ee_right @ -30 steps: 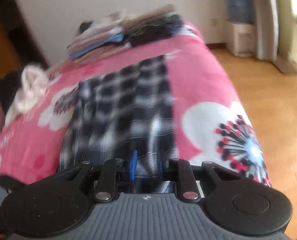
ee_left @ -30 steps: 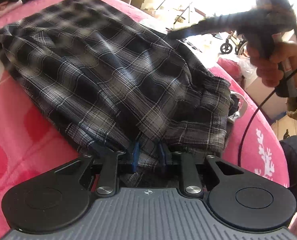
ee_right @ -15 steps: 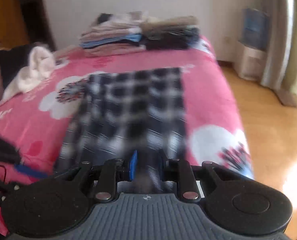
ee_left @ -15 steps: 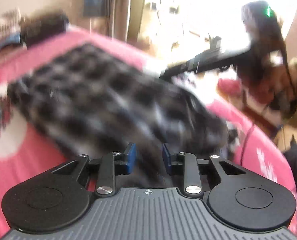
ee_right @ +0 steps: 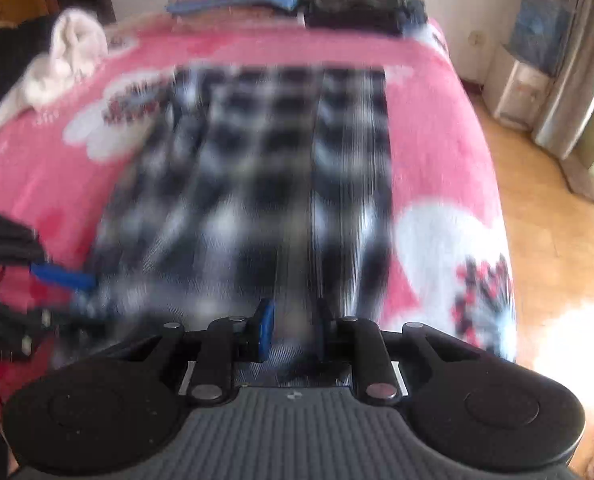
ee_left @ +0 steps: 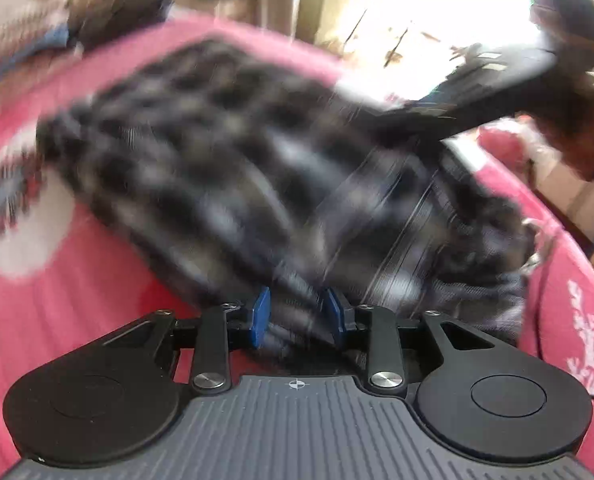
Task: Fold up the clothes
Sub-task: 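Lift and fold the pant end with the left gripper toward the right gripper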
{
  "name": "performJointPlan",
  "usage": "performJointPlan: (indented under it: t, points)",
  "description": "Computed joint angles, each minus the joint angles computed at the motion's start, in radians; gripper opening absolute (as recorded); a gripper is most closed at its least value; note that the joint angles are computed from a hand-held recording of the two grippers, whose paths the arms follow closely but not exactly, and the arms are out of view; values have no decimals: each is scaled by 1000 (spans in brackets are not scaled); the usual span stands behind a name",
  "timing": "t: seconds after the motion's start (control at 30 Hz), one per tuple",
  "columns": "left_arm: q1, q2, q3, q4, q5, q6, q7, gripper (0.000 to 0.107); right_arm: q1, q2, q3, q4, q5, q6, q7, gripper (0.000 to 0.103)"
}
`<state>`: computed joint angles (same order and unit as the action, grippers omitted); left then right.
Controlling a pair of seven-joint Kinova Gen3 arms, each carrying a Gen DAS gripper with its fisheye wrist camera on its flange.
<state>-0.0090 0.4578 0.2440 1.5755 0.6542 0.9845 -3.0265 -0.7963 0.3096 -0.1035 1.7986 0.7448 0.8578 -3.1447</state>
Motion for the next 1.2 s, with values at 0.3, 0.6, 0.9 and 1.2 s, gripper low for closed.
performJointPlan:
  t: [0.3, 0.6, 0.9, 1.2]
  points:
    - [143, 47, -53, -5, -18, -189, 108, 32, 88, 163, 28, -127, -20, -84, 157, 22]
    - [-21, 23, 61, -22, -9, -106, 71, 32, 51, 73, 87, -85, -93, -96, 159, 23]
    - [143, 81, -80, -88, -57, -198, 259, 33, 93, 140, 144, -85, -76, -231, 120, 22]
    - [70, 90, 83, -59, -30, -339, 135, 33, 88, 99, 218, -51, -4, -360, 34, 23]
